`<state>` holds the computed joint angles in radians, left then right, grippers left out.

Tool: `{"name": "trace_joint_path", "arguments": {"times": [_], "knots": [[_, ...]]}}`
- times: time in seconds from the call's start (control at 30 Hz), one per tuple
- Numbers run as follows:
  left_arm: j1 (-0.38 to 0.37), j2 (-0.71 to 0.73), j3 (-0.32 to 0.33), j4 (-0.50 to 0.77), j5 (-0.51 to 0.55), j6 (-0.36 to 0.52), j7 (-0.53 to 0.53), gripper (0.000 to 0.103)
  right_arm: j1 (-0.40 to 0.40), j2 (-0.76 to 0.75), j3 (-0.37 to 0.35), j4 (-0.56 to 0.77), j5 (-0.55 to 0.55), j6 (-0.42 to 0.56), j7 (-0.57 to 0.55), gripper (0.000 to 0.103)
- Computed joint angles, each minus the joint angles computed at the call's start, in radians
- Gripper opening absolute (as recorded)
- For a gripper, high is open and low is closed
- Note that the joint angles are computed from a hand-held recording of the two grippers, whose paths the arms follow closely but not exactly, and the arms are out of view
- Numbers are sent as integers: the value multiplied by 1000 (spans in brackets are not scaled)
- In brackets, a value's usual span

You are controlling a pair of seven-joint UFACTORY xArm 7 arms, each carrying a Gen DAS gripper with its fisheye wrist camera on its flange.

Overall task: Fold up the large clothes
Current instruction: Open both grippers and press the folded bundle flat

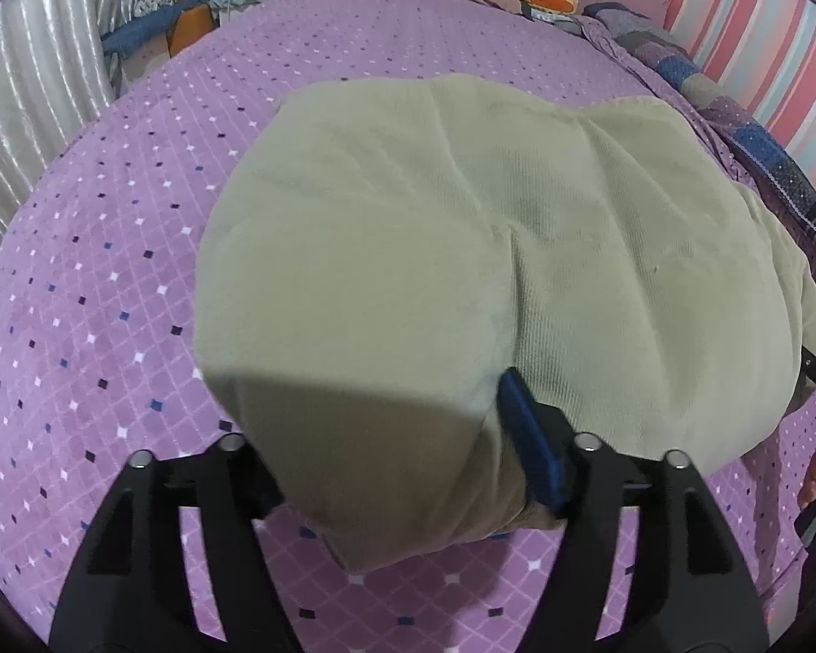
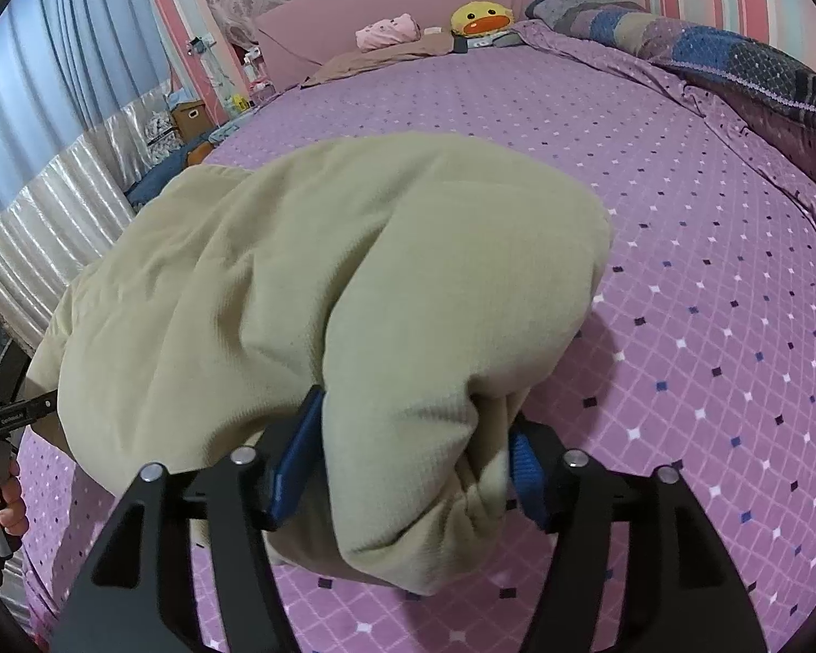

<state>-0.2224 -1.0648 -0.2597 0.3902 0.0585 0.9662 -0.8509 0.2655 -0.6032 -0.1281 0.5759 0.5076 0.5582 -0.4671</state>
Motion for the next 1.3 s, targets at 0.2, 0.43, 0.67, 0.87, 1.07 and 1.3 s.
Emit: {"name": "trace_joint_path", "arguments": {"times": [0.2, 0.43, 0.67, 0.87, 1.07, 1.3], "knots": [[3, -25, -18, 5, 13, 66, -15, 90, -71, -29, 58, -17, -119, -29, 40, 80], [-1, -135, -67, 37, 75, 204, -24, 93, -63, -92, 39, -29, -158, -44, 85, 81], [81, -118, -29, 67, 116, 190, -14, 93, -56, -127, 73, -40, -209, -83, 129, 80], [115, -54, -57, 88, 156, 195, -3, 77, -117, -103, 169, -50, -348, -97, 217, 59], [102, 14, -77, 71, 206, 178, -1, 74, -122, -53, 178, -48, -431, -110, 256, 58], [105, -33, 10, -16, 178, 82, 20, 87, -96, -17, 151, -46, -437, -119, 258, 60]]}}
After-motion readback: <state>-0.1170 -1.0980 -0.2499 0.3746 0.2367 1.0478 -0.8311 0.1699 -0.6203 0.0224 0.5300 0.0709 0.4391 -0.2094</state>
